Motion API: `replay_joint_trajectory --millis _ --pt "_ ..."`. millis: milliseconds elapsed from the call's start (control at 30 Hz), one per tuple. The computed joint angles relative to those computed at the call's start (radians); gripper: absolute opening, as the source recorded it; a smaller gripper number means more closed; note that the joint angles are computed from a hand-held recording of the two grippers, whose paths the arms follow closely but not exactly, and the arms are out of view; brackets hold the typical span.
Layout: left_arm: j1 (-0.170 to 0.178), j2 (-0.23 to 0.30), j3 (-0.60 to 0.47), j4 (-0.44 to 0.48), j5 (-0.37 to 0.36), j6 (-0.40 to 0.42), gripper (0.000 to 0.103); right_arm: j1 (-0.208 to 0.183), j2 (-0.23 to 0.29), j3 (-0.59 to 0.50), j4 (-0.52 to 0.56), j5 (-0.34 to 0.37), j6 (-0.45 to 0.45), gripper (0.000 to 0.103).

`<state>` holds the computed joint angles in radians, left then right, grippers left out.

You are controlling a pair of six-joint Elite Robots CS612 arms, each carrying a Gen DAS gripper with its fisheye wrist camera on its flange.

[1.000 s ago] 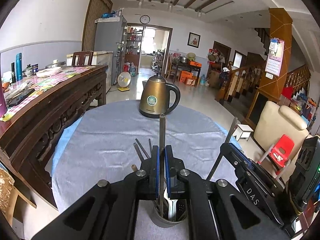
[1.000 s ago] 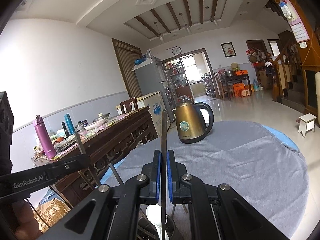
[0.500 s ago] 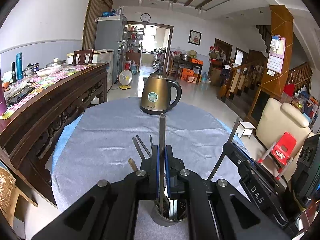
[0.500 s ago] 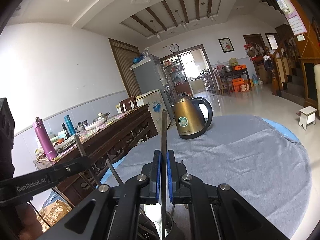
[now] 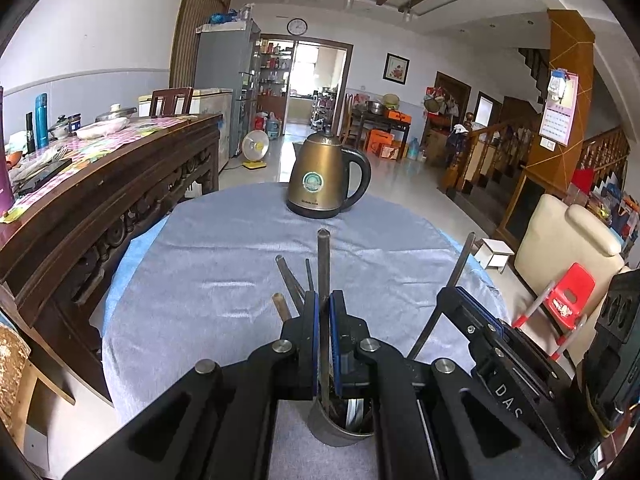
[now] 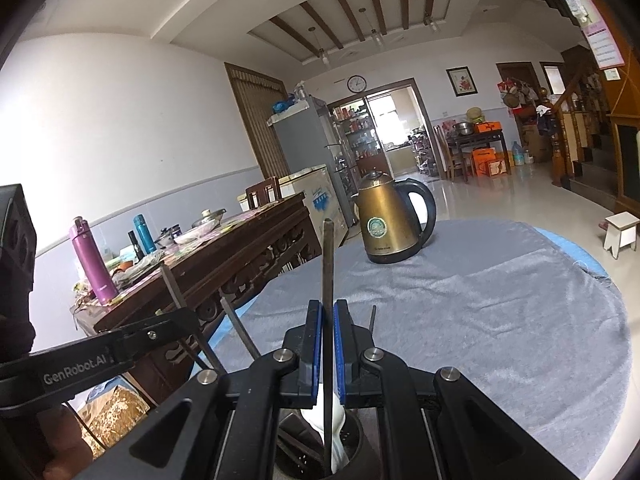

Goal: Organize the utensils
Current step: 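Lower both chopsticks into the dark cup with both grippers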

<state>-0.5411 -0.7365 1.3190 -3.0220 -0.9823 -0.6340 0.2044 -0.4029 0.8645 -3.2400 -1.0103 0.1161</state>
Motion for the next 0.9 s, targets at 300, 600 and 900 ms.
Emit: replay_joint_trajectory --millis 300,600,900 --pt "-0.002 -0.004 0.006 0.001 0.000 -0.011 0.005 0.002 -0.011 0.020 0.002 0.008 -0.023 0.007" --pt "-0.002 -0.013 0.022 0.004 -0.006 -0.015 0.006 -0.005 -0.022 0.036 0.015 0.011 -0.022 0.007" --pt "-0.003 -0.021 0.037 0.010 -0.023 -0.019 0.006 -0.008 -0.034 0.059 0.038 0.018 -0.034 0.007"
